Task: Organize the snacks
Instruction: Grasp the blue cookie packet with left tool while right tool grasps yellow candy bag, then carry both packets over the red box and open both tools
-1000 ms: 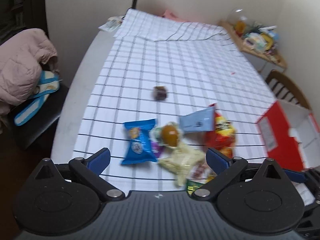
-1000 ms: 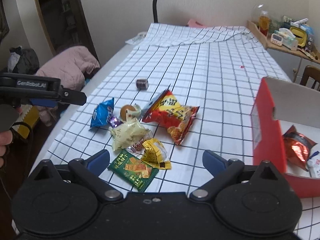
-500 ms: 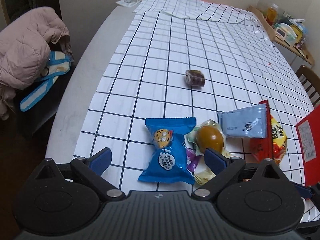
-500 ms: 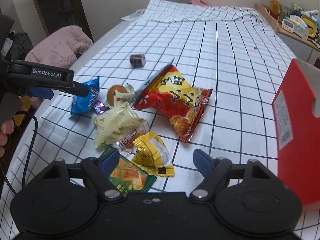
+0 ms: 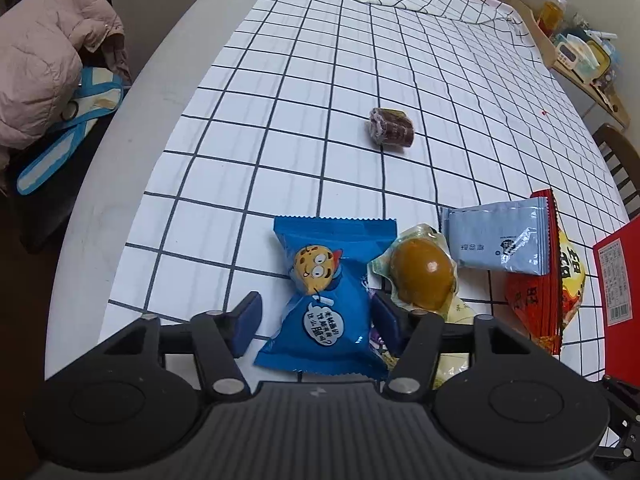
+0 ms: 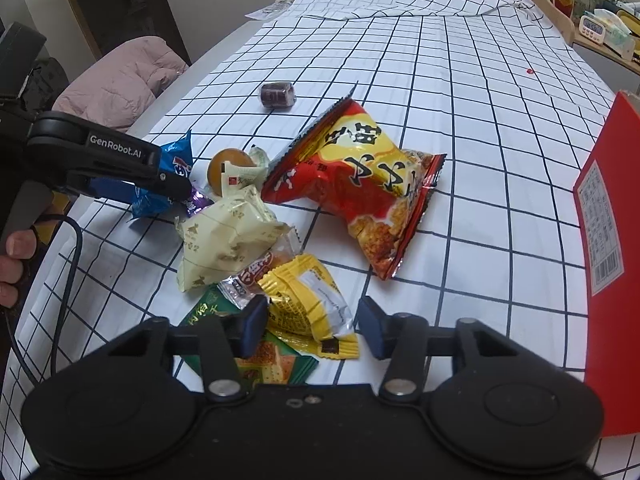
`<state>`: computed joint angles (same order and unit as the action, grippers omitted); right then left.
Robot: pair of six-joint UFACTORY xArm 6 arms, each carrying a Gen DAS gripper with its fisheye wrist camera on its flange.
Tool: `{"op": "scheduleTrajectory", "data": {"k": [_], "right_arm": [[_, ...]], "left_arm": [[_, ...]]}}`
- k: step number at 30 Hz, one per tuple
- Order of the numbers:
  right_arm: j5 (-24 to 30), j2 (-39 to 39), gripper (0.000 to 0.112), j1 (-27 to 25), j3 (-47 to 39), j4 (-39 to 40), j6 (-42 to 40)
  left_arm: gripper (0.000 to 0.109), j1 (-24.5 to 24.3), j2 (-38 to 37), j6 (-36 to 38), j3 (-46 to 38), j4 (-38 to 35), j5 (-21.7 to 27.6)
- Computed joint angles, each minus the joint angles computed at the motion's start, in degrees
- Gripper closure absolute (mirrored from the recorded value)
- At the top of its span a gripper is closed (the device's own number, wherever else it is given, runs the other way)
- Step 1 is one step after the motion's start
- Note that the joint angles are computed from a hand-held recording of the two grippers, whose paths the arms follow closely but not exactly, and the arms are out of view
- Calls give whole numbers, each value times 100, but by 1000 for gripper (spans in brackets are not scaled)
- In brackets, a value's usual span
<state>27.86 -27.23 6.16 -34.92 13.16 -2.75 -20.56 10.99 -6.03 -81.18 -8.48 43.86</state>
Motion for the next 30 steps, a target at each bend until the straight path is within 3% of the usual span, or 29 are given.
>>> {"op": "scheduleTrajectory", "data": {"k": [3,12,21,30], "right_arm": [[7,-26,70,7,9,-94,61],[40,-264,76,9,115,-392,404],[177,-837,77,30,236,-595,845],[755,-1626,77,-38,211,-778,1205]], "left_arm": [[63,-11,7,26,-26,16,22],[71,-2,-189,-85,195,204,-105],[71,35,-789,0,632,-17,-143],[71,-118,-1456,18,866,-37,14]]}}
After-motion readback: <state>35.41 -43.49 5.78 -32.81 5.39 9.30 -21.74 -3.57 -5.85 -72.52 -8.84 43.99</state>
